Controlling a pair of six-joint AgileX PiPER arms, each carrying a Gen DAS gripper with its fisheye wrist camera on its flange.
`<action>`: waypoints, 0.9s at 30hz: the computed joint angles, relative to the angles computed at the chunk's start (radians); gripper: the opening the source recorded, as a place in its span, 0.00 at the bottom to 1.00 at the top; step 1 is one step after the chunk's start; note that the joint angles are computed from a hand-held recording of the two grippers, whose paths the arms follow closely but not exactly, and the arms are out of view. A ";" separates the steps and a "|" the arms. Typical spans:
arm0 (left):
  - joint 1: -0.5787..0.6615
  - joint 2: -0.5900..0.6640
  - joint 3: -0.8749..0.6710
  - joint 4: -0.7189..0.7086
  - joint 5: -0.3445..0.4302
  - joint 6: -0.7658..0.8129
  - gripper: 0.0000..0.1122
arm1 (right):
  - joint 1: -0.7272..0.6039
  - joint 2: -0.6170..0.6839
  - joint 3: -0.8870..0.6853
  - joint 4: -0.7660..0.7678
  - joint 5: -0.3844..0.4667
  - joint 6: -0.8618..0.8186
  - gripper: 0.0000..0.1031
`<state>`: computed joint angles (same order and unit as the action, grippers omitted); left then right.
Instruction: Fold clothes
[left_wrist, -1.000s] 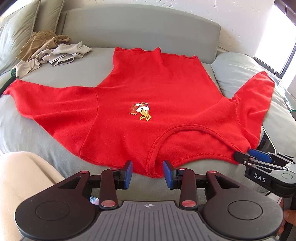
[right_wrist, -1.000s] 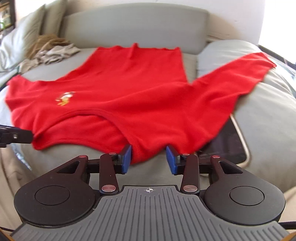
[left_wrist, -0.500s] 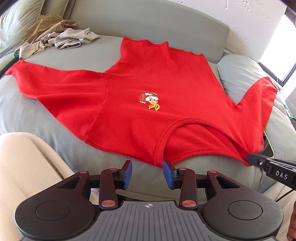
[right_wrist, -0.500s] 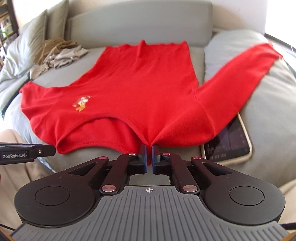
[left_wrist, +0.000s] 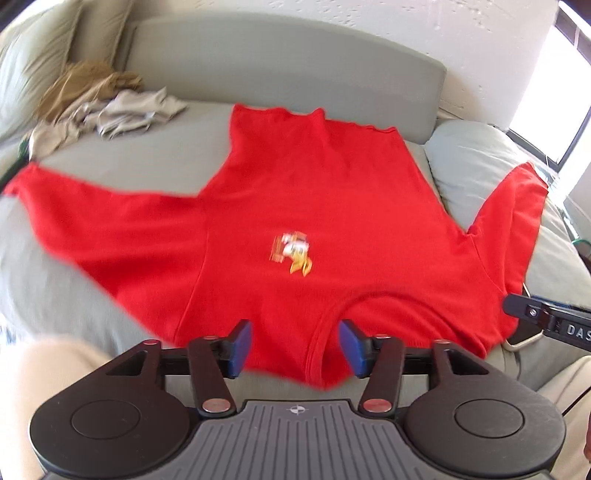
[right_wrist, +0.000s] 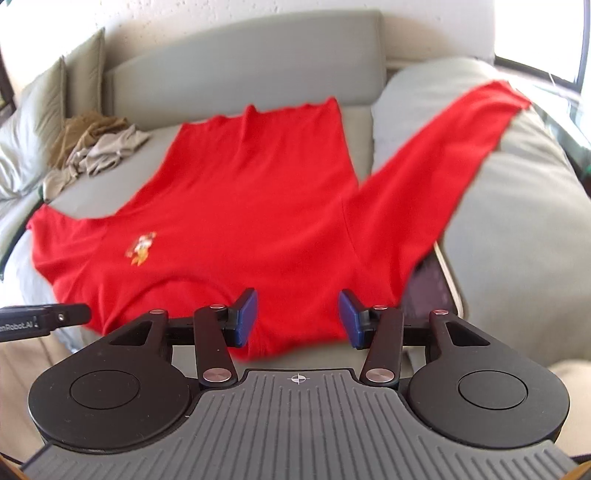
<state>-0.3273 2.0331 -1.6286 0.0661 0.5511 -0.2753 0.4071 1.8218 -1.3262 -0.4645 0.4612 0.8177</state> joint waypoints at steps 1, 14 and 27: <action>-0.009 0.042 -0.051 0.038 0.022 -0.012 0.57 | -0.012 0.034 -0.035 0.022 -0.014 -0.040 0.49; 0.006 0.028 0.064 -0.185 0.226 0.245 0.44 | -0.023 0.062 0.038 0.320 0.066 -0.241 0.52; -0.015 -0.146 0.104 -0.088 0.109 0.154 0.59 | -0.039 -0.166 0.134 0.434 0.033 -0.361 0.57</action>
